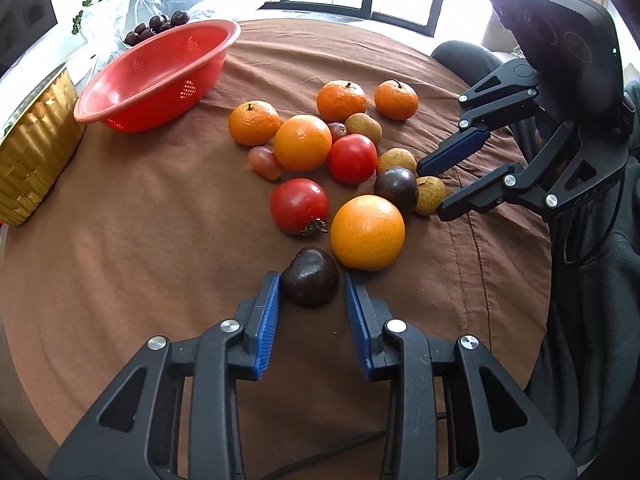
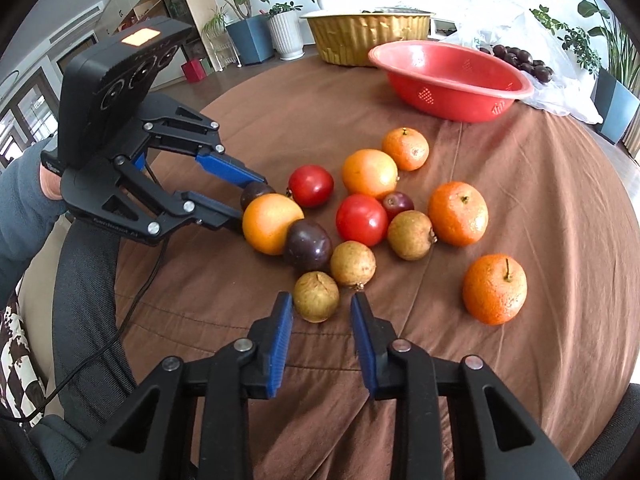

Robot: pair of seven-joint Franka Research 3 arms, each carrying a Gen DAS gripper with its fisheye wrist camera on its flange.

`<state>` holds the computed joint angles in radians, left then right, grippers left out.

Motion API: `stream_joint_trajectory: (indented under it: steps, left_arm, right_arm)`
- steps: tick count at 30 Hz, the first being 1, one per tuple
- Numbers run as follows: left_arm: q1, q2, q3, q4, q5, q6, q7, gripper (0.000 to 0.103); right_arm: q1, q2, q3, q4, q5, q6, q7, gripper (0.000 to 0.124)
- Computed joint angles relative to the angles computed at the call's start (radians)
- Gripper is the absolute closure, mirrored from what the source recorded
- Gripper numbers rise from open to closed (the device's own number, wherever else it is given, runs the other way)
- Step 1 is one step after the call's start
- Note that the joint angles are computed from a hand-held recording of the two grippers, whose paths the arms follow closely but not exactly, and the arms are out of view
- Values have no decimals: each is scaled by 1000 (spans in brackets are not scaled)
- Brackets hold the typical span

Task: Organize fruits
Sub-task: 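Grasp the dark plum with the left tool while the right tool grasps a small brown pear, then carry the plum and pear to the red colander and release both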

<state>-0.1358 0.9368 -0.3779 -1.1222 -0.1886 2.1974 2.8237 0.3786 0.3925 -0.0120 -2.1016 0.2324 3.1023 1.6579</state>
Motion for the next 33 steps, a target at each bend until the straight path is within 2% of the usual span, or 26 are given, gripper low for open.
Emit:
stream_joint_trajectory:
  steps: [6, 11, 16, 25, 31, 33]
  left_arm:
    - [0, 14, -1, 15, -6, 4, -8, 73]
    - [-1, -3, 0, -20, -4, 48, -30, 78]
    - [5, -30, -2, -71, 1, 87, -48, 78]
    - [32, -73, -16, -140, -14, 132, -73, 78]
    - [55, -110, -26, -199, -30, 178, -83, 78]
    - [67, -124, -33, -222, -42, 191, -85, 78]
  right_arm:
    - [18, 7, -15, 12, -15, -20, 12, 93]
    - [13, 10, -10, 19, -17, -23, 15, 97]
    - [-11, 11, 18, 20, 1, -20, -1, 97]
    - [-91, 1, 114, 4, 74, 19, -84, 97]
    - [-112, -3, 143, -4, 114, 27, -126, 97]
    - [-135, -9, 172, -11, 133, 39, -151, 97]
